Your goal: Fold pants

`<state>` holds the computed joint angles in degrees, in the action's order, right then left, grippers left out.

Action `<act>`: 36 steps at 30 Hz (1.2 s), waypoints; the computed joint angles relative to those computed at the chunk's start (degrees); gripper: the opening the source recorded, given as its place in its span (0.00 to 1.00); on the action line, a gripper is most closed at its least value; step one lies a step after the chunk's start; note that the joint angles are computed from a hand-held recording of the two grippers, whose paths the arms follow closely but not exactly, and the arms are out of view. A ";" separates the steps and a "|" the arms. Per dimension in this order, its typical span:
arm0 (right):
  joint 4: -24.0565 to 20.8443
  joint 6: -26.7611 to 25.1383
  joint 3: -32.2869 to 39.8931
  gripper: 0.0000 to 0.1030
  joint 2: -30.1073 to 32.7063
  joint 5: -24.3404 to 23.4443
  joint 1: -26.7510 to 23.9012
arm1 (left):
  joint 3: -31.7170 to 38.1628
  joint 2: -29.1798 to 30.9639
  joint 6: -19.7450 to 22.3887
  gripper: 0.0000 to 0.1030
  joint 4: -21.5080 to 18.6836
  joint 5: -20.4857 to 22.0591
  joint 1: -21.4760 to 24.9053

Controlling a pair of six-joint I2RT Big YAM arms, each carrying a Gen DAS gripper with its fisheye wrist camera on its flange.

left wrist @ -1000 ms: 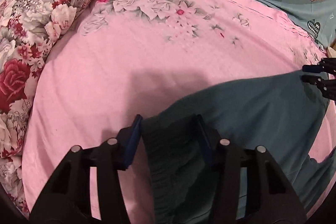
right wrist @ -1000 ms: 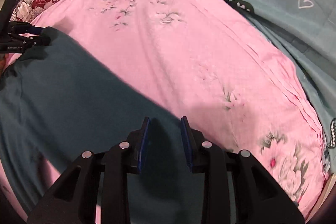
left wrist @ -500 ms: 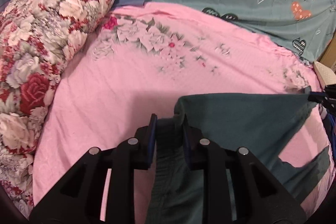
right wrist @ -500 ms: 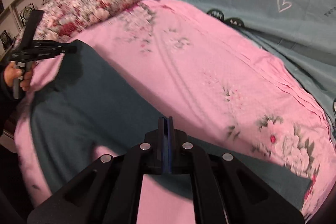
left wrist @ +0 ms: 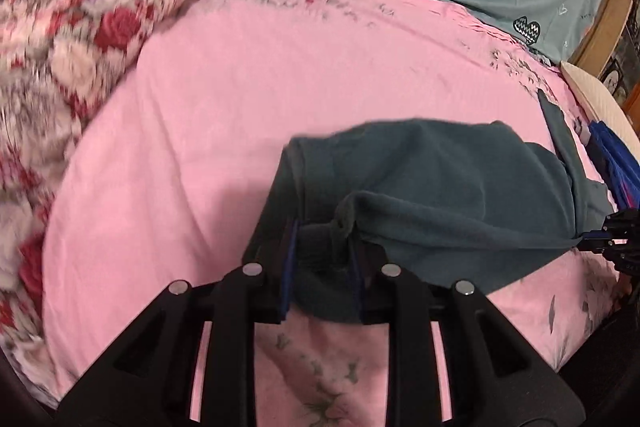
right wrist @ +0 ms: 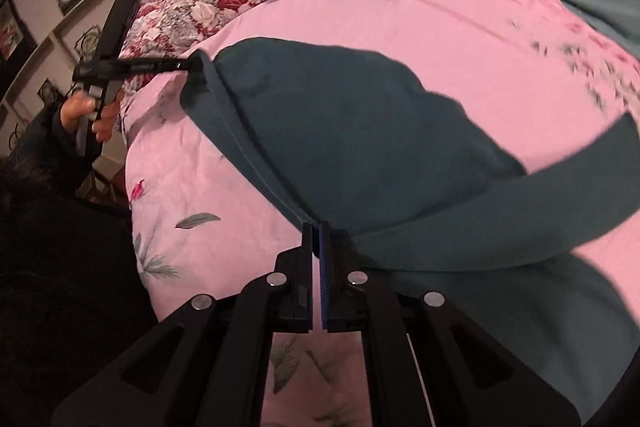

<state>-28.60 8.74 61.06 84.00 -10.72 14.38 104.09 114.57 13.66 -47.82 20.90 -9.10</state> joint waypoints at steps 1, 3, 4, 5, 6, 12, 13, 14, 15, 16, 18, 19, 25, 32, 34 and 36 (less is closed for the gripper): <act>2.03 1.45 -0.87 0.02 -0.52 -0.17 -0.06 | -0.86 -0.23 -0.32 0.24 1.02 0.46 0.24; 4.01 2.32 -1.40 0.02 -0.97 -0.31 -0.17 | -1.38 -0.52 -0.63 0.24 1.71 1.01 0.48; 4.69 2.73 -1.43 0.02 -1.14 -0.12 0.01 | -1.51 -0.72 -0.74 0.24 2.18 0.95 0.48; 5.18 3.10 -1.35 0.02 -1.28 -0.04 0.20 | -1.53 -0.96 -0.96 0.24 3.06 0.85 0.54; 5.76 3.24 -1.49 0.02 -1.46 -0.02 0.15 | -1.69 -1.40 -1.51 0.23 4.40 0.20 0.51; 5.58 3.07 -0.47 0.02 -0.88 -1.93 1.22 | -2.86 -4.43 -1.96 0.24 9.74 -0.23 1.17; 4.12 2.71 0.01 0.02 0.03 -1.27 1.60 | -3.28 -4.40 -0.24 0.29 8.79 -0.60 1.13; 3.38 2.76 0.13 0.02 0.70 -1.24 1.68 | -4.36 -4.31 1.99 0.33 7.92 -2.33 1.00; 3.44 3.24 -0.06 0.02 1.00 -1.79 1.51 | -5.42 -4.12 3.34 0.42 7.62 -4.46 0.86; 3.81 3.75 -0.28 0.02 1.02 -2.37 1.32 | -5.98 -3.76 4.04 0.49 7.02 -5.57 1.07; 4.30 3.96 -0.49 0.02 0.99 -3.26 1.06 | -6.66 -3.28 3.61 0.55 5.54 -5.29 2.10; 4.36 3.88 -0.50 0.02 0.98 -3.36 1.06 | -6.90 -3.37 3.05 0.59 5.37 -4.94 2.56; 4.29 3.82 -0.55 0.03 1.29 -3.67 1.33 | -8.45 -6.90 -0.72 0.70 7.93 -0.87 3.78; 2.55 3.91 -0.35 0.05 1.41 -4.44 1.20 | -9.59 -9.19 0.80 0.86 10.53 2.42 -2.02; 1.42 3.55 -0.13 0.07 0.86 -3.68 1.36 | -5.66 -5.06 0.86 0.86 4.81 -0.19 -3.09; 1.73 3.16 -0.60 0.11 -1.43 -0.61 1.04 | -2.86 -1.31 0.55 0.83 0.20 -3.68 -3.47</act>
<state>-26.88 11.90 60.46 82.57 -11.34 15.42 101.23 113.26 14.21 -47.62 17.22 -12.57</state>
